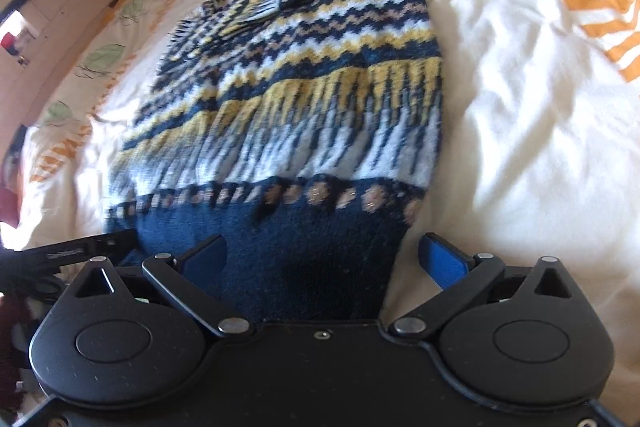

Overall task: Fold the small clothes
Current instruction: 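Move both tools to the sweater hem with fingers open, then close both tools on the navy ribbed hem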

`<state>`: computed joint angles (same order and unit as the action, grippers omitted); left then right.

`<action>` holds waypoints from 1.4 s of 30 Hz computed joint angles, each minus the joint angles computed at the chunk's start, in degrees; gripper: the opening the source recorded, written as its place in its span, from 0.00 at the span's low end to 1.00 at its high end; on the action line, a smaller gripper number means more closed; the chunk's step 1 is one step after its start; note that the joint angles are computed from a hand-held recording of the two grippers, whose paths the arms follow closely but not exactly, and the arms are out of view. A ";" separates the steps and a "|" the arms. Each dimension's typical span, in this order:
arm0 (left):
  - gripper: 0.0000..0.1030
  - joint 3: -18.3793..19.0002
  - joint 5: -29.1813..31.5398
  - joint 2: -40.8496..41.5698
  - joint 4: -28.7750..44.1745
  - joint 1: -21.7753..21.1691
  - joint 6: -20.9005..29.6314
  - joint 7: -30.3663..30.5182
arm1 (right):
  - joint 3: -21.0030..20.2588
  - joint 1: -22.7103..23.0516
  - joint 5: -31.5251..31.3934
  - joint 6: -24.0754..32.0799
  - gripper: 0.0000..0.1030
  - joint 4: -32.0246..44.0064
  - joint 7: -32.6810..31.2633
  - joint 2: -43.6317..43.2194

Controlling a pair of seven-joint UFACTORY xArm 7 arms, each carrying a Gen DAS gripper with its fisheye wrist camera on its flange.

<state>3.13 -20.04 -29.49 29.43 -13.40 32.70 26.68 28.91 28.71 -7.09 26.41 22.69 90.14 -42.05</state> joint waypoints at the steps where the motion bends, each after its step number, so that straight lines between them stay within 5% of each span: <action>1: 0.99 0.28 -0.28 -0.08 0.09 -0.12 0.33 0.20 | 0.02 0.09 0.06 -0.45 1.00 -0.08 0.11 -0.01; 5: 0.99 1.05 -1.33 -0.67 0.15 -0.36 1.60 1.36 | -0.21 0.43 -0.15 -0.19 0.99 0.78 -1.14 1.14; 11: 0.98 1.65 -2.79 -1.29 0.14 -0.59 2.94 3.36 | 0.53 -0.07 -0.02 -0.84 0.82 -0.43 0.77 -0.52; 19: 0.63 2.34 -5.28 -1.70 0.15 -0.94 2.78 5.21 | 0.32 0.20 0.36 -2.40 0.61 -1.54 2.00 -1.41; 24: 0.22 3.72 -8.66 -2.19 0.24 -1.66 3.53 7.27 | 0.72 0.06 0.60 -2.29 0.35 -1.88 3.05 -2.32; 26: 0.15 3.85 -9.75 -2.62 0.08 -1.26 3.35 6.88 | 1.19 -0.09 0.80 -3.33 0.23 -3.20 4.69 -4.52; 37: 0.06 3.59 -9.03 -4.21 -0.53 1.93 3.52 1.29 | 0.55 1.21 2.02 -2.50 0.19 -5.29 7.41 -8.58; 40: 0.07 3.62 -8.45 -2.22 0.58 2.07 5.00 0.60 | 0.14 1.56 2.42 -3.03 0.19 -5.46 7.22 -7.98; 42: 0.21 4.21 -8.94 -1.40 1.23 1.73 6.03 1.48 | -0.03 1.79 2.75 -3.56 0.24 -5.77 7.32 -7.82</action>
